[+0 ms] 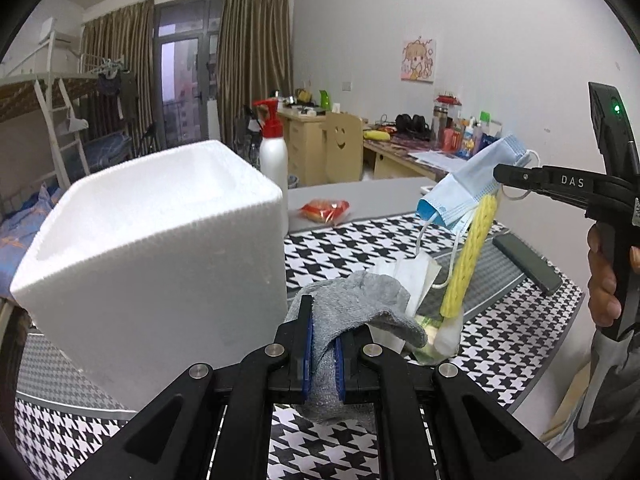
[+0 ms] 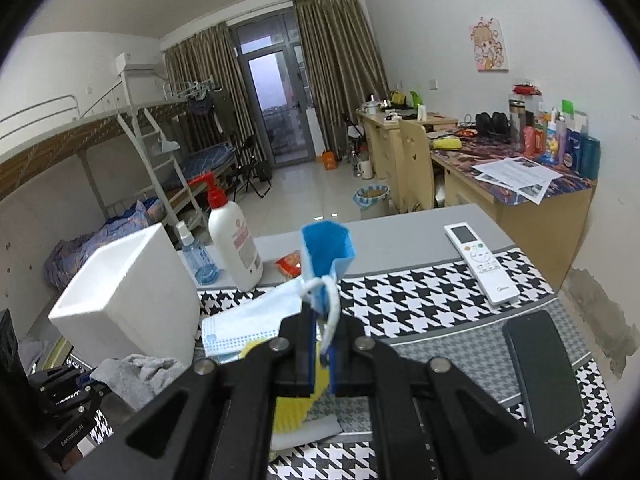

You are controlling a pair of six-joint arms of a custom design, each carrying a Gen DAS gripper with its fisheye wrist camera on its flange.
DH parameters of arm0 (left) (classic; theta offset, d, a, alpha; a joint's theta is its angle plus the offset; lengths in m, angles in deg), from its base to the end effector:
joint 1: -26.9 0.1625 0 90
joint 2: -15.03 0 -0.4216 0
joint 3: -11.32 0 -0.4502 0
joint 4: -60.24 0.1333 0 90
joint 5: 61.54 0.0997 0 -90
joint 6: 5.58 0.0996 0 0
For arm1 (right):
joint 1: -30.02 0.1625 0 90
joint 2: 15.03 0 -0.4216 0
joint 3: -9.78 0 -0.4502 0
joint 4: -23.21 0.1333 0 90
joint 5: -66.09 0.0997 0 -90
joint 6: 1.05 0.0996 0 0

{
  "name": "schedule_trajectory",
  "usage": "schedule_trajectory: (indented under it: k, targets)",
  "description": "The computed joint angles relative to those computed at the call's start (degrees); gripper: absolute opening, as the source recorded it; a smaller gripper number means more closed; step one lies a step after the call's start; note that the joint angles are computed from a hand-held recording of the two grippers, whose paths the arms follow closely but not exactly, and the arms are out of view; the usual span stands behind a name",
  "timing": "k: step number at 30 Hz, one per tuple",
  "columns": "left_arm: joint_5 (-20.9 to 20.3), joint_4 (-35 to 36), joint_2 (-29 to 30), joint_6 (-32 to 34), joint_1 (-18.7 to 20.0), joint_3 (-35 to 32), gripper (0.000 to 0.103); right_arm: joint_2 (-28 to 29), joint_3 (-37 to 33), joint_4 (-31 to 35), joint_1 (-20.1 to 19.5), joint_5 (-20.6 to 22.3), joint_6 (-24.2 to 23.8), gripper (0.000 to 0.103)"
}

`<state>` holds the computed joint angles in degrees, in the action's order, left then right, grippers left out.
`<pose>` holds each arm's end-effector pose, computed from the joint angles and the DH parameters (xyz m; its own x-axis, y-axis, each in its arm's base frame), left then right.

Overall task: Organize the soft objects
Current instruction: 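Lift the sock and mask and carry both toward the white foam box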

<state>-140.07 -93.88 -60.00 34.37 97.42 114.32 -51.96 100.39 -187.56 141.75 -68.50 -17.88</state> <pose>-0.0706 -0.6588 0.3386 -0.5654 0.6546 -0.5019 0.8248 0.4447 -0.3491 0.3209 -0.6340 0.1173 -0.8206 0.2179 0.5283 -0.3988 0.4437 -0.8025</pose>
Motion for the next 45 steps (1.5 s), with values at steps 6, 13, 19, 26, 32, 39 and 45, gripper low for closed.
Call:
schedule_trajectory:
  k: [6, 13, 19, 26, 32, 39, 45]
  targets:
    - [-0.25, -0.71, -0.37, 0.38, -0.61, 0.08, 0.009, 0.15, -0.63, -0.86, 0.72, 1.05, -1.60, 0.007]
    - [-0.39, -1.60, -0.42, 0.01, -0.98, -0.56, 0.009, 0.07, -0.83, -1.27, 1.16, 2.07, -2.42, 0.007]
    - [-0.63, -2.92, -0.62, 0.10, -1.18, -0.56, 0.009, -0.04, -0.99, -3.22, 1.79, 2.32, -4.11, 0.007]
    - [-0.40, -5.19, -1.08, 0.47, -2.01, -0.64, 0.009, 0.09, -1.17, -3.18, 2.19, 3.14, -4.85, 0.007]
    - [0.09, -7.03, -1.36, 1.05, -2.87, -0.62, 0.009, 0.02, -1.07, -2.44, 2.19, 4.31, -4.60, 0.007]
    - [0.59, -8.12, -1.12, 0.92, -3.42, -1.31, 0.009, 0.14, -1.50, -2.06, 2.14, 4.89, -4.62, 0.007]
    - [1.94, -9.99, -0.30, 1.07, -3.80, -2.03, 0.009, 0.25, -1.83, -1.68, 2.16, 5.85, -4.75, 0.007]
